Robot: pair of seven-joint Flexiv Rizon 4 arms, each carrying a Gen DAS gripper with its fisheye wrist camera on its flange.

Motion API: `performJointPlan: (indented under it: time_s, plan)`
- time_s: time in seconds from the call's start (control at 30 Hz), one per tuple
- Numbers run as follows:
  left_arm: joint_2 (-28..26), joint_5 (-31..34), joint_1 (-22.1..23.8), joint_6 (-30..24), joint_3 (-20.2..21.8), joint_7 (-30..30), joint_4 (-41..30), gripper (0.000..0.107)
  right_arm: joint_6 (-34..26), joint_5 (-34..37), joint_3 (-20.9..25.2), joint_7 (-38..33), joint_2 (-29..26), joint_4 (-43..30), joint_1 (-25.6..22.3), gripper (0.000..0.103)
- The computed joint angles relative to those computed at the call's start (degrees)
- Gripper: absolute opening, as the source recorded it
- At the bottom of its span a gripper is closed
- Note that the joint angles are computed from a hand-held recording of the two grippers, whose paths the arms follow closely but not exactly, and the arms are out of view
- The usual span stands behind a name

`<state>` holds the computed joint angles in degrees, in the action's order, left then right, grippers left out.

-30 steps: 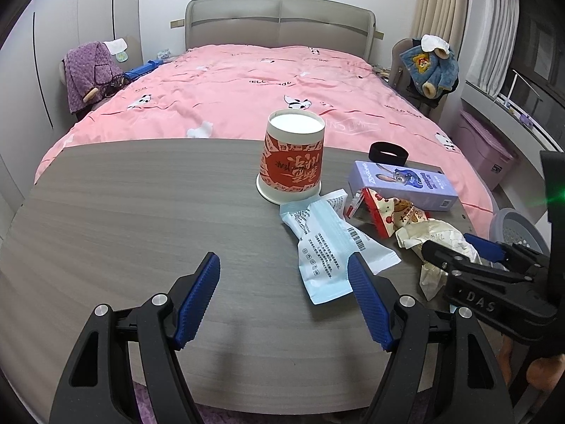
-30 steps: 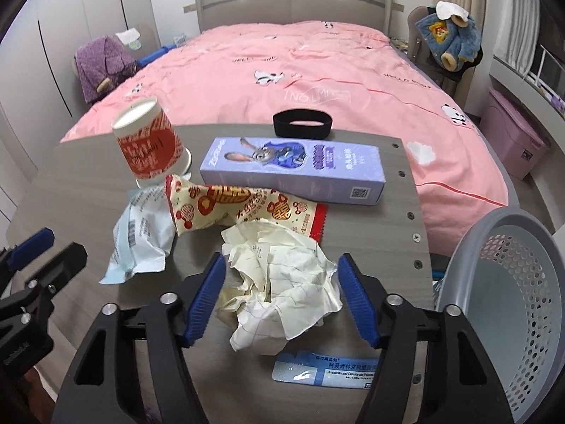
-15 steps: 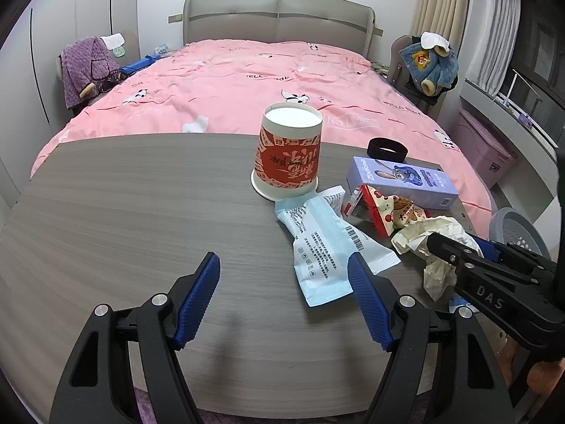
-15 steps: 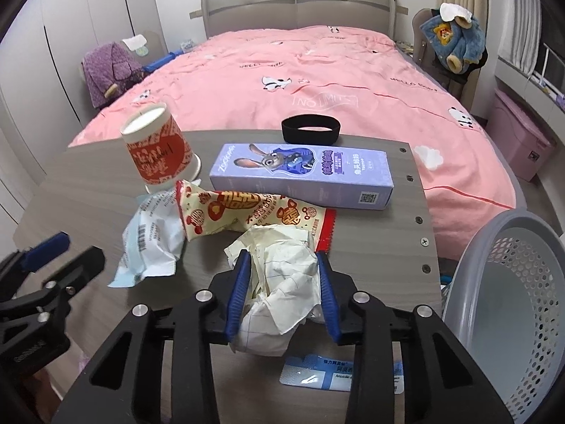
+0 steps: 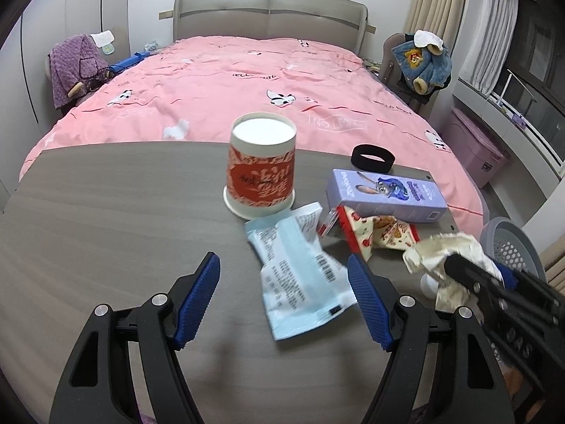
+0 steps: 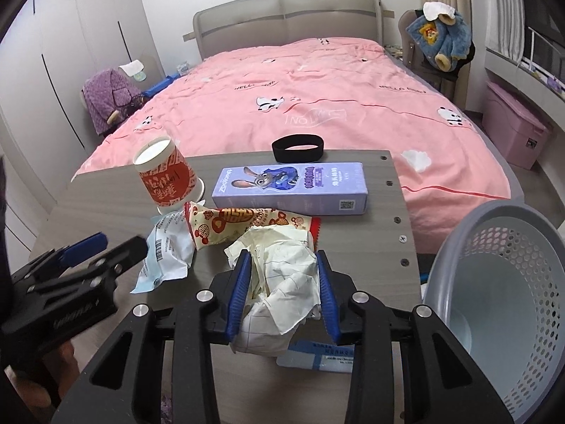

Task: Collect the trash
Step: 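Grasp the crumpled tissue with the right gripper while the left gripper grasps the blue-white wrapper, then carry the tissue and wrapper with both grippers over the wastebasket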

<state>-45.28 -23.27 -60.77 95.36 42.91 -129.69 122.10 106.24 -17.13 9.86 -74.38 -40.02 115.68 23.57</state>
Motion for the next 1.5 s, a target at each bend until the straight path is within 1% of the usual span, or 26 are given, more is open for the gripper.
performJointPlan:
  time_s: [0.17, 0.27, 0.37, 0.6, 0.73, 0.87, 0.93, 0.97, 1.03, 1.1, 1.17, 1.37, 1.4, 1.5]
  plan:
    - [-0.49, 1.02, 3.70, -1.32, -2.47, 0.44, -2.22, 0.072, 0.05, -0.15, 0.95, 0.19, 0.04, 0.41, -1.21, 0.036]
    - [-0.11, 2.30, 7.24, -1.59, -5.44, 0.23, -2.85, 0.072, 0.11, -0.44, 1.68, 0.39, 0.00, 0.46, -2.11, 0.036]
    - [-0.28, 3.55, 8.36, -2.17, -6.09, -0.49, -3.31, 0.072, 0.24, -0.71, 2.10, 0.57, -0.09, 0.44, -2.56, 0.036]
    - [-0.13, 5.35, 11.71, -1.40, -8.88, -1.75, -3.33, 0.072, 0.08, -1.70, 3.29, 0.95, -0.50, 0.23, -3.94, 0.036]
    - [0.39, 5.63, 14.81, 0.85, -11.98, -1.41, -2.74, 0.072, 0.17, -1.86, 3.38, 1.27, -0.54, 0.19, -4.13, 0.036]
    - [0.96, 4.52, 17.21, 3.44, -14.91, 0.29, -1.72, 0.071, 0.34, -2.00, 3.44, 1.44, -0.38, 0.45, -4.26, 0.036]
    - [1.18, 3.40, 17.74, 4.54, -15.92, 1.29, -1.05, 0.062, 0.31, -2.11, 3.45, 1.51, -0.36, 0.47, -4.30, 0.036]
    - [1.39, 2.95, 18.25, 5.08, -16.71, 1.89, -0.66, 0.062, 0.32, -2.14, 3.44, 1.54, -0.36, 0.47, -4.30, 0.036]
    - [1.48, 1.56, 17.84, 5.53, -16.97, 2.89, -0.13, 0.057, 0.31, -2.18, 3.44, 1.61, -0.35, 0.49, -4.32, 0.036]
    - [1.73, 0.26, 17.37, 5.92, -17.23, 4.00, 0.61, 0.057, 0.32, -2.23, 3.43, 1.65, -0.35, 0.49, -4.32, 0.036]
    - [1.92, -1.57, 15.55, 6.06, -16.32, 4.67, 1.55, 0.057, 0.47, -2.18, 3.38, 1.69, -0.24, 0.69, -4.30, 0.036]
    - [2.36, -6.78, 9.24, 6.16, -12.50, 6.02, 4.41, 0.057, 2.05, -1.53, 2.65, 1.64, 0.58, 2.22, -3.75, 0.036]
    - [2.18, -8.20, 6.57, 5.46, -10.36, 6.02, 4.84, 0.057, 2.28, -1.48, 2.59, 1.63, 0.75, 2.53, -3.79, 0.036]
    - [1.91, -10.25, 2.12, 4.91, -6.76, 5.85, 5.84, 0.057, 3.15, -0.96, 2.12, 1.69, 1.47, 3.60, -3.53, 0.036]
